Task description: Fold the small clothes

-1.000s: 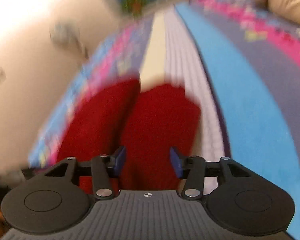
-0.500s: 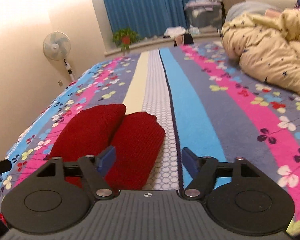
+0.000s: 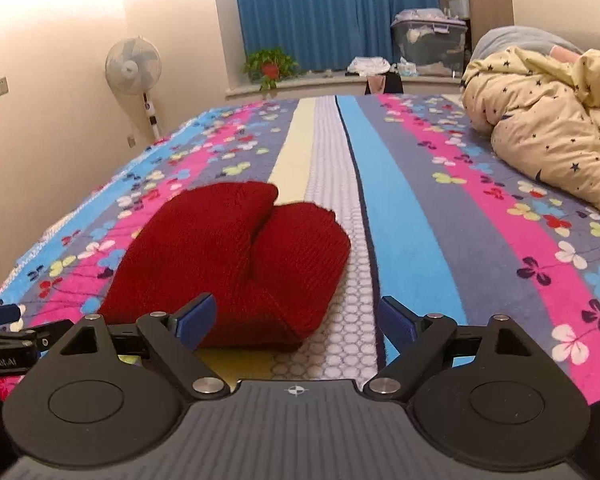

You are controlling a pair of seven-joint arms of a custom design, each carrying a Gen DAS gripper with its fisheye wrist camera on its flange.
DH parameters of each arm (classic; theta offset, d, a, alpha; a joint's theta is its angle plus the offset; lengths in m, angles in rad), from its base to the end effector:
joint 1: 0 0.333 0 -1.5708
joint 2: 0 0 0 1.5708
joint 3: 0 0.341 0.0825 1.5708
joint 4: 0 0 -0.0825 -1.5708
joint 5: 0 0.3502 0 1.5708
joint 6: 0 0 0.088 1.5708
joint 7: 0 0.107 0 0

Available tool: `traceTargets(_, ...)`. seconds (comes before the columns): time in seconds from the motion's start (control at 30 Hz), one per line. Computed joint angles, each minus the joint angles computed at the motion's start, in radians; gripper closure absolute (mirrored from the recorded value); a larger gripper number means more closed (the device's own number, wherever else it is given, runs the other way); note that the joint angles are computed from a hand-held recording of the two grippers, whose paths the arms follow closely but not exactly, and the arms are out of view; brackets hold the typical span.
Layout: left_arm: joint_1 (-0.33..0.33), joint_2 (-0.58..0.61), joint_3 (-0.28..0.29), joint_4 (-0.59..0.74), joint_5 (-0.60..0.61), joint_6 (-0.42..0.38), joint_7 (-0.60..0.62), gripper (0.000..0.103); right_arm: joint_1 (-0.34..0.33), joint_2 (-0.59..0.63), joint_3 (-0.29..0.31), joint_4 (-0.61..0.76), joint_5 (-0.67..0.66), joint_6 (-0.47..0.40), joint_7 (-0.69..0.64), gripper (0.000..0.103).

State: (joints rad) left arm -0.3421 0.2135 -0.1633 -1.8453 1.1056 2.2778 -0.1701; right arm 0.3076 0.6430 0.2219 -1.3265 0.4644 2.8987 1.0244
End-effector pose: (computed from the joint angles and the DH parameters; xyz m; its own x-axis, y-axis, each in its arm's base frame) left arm 0.5529 -0.2727 0.4848 0.5226 -0.8508 0.0554 -0.5132 -0.3657 -0.7765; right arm 0.6943 0.3111 0.5011 0.5846 -0.8032 -0.1147 -0.5009 -0.2461 -0.8298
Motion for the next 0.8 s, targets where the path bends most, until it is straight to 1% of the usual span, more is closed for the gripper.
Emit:
traceTargets(0.13, -0.009, 0.006, 0.0, 0.01, 0.015, -0.037, 0.025, 0.001, 0.004, 0.004, -0.003, 0.005, -0.007, -0.01, -0.005, 0.014)
traceTargets(0.27, -0.002, 0.013, -0.002, 0.016, -0.01, -0.017, 0.054, 0.001, 0.002, 0.005, -0.007, 0.006, -0.004, -0.018, 0.0, 0.014)
traceTargets(0.5, -0.009, 0.027, 0.003, 0.032, -0.03, -0.022, 0.075, 0.001, 0.002, 0.012, -0.015, 0.024, -0.004, -0.049, 0.027, 0.014)
traceTargets(0.8, -0.015, 0.031, 0.008, 0.034, -0.018, -0.021, 0.088, 0.001, 0.005, 0.008, -0.016, 0.016, -0.007, -0.053, 0.017, 0.014)
